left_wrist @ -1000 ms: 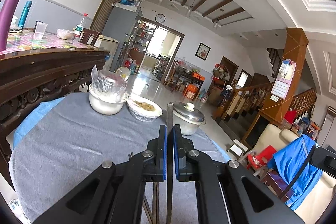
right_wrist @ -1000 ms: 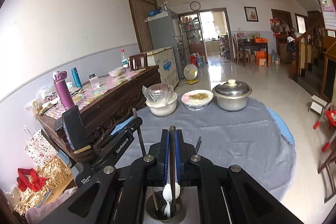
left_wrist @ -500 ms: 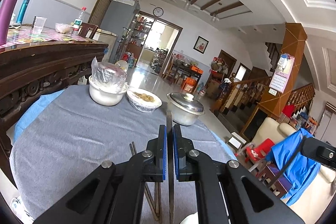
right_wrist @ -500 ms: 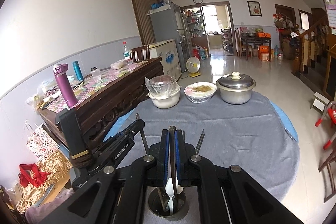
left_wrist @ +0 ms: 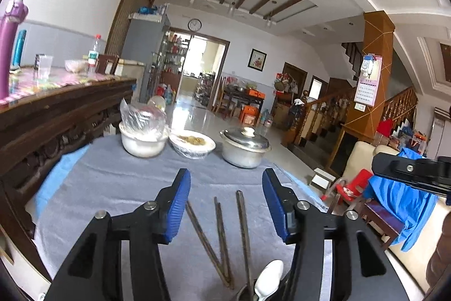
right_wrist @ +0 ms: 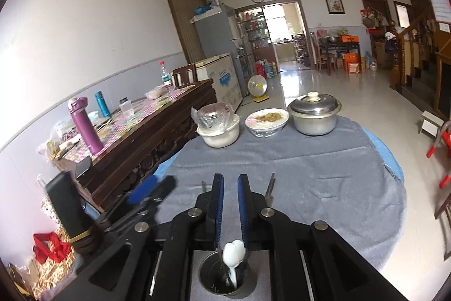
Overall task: Organize utensils
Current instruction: 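Lower the chopsticks into the black holder and open the right tool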
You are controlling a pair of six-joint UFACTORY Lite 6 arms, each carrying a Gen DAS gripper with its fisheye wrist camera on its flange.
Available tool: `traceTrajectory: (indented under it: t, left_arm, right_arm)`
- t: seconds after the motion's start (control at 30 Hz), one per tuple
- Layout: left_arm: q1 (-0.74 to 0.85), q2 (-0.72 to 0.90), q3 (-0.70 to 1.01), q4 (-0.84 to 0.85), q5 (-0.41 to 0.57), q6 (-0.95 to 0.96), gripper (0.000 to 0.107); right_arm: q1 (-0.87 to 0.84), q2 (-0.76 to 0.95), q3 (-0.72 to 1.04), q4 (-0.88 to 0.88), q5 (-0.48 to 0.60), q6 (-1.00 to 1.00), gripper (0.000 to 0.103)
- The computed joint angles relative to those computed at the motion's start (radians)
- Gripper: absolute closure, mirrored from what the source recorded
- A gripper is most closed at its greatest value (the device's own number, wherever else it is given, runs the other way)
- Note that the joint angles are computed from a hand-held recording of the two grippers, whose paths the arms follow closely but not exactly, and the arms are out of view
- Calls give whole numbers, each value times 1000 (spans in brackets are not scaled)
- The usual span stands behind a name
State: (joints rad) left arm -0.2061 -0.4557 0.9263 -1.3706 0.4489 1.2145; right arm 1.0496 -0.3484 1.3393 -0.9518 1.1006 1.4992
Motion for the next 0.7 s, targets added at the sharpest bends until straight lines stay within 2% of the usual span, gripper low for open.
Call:
traceTrajectory:
  t: [0.07, 0.13, 0.2, 0.23, 0.33, 0.47, 0.7]
  left_arm:
    - [16, -10, 6, 58, 0, -43, 40]
    - [44, -35, -1, 102, 5, -71, 37]
    - [59, -58, -7, 177, 1, -126, 25]
    - [73, -69, -9, 227, 12, -161, 23]
    - [102, -88, -11, 338, 30, -233, 23]
    - [130, -103, -15, 511, 31, -349, 22]
    - [230, -62, 1, 565, 106, -375, 22]
  right_arm:
    - [-21, -22, -20, 2, -3, 11, 91]
    - [-42, -38, -34, 10, -6, 11, 91]
    - [-65, -63, -62, 17, -2, 15, 91]
    - [-75, -73, -72, 23, -2, 16, 91]
    - [-116, -114, -118, 51, -8, 19, 91]
    - [-171, -162, -177, 88, -10, 19, 74]
    - [-254, -226, -271, 139, -22, 22, 73]
